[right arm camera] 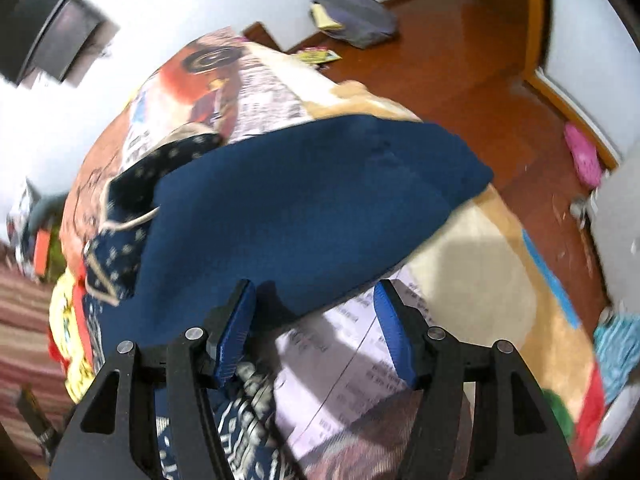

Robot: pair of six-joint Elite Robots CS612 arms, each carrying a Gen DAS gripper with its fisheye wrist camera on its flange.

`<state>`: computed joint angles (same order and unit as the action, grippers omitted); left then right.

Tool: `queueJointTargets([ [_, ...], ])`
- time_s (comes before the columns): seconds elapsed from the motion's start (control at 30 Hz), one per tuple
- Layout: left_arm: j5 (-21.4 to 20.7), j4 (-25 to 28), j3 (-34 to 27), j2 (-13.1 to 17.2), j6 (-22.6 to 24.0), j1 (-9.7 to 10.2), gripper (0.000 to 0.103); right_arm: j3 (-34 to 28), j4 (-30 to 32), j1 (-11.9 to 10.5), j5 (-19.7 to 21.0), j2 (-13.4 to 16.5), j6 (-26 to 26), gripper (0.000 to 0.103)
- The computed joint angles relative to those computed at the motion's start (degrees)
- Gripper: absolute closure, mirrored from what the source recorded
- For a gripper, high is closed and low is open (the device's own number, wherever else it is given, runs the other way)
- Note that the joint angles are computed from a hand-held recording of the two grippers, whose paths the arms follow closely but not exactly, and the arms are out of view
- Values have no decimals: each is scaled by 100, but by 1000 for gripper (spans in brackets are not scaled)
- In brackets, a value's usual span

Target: Fold large clothes

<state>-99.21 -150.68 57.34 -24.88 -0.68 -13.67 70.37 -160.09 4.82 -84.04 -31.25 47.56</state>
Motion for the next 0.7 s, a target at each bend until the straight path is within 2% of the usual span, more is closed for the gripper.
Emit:
queueJointTargets([
  [0.2, 31, 79, -67, 42, -8, -11, 23, -283, 73, 45, -536, 145, 88, 48],
  [0.27, 66, 19, -35, 28, 22, -17, 23, -402, 312, 63, -746, 177, -29, 62],
  [0.33, 98, -47, 10, 7, 54, -19, 23, -476, 452, 78, -881, 192, -87, 85],
  [0.4, 94, -71, 34, -8, 72, -15, 23, -426, 287, 64, -770, 167, -108, 95],
  [0.5, 65, -129, 84, -40, 52, 5, 23, -363, 12, 97, -781, 95, -197, 95],
  [0.63, -12, -319, 209, -112, 15, 39, 23, -392, -346, 241, -1067, -40, -759, 96],
  [0.7, -5, -425, 281, -154, 38, 52, 23, -487, -508, 320, -1081, -73, -1080, 96],
])
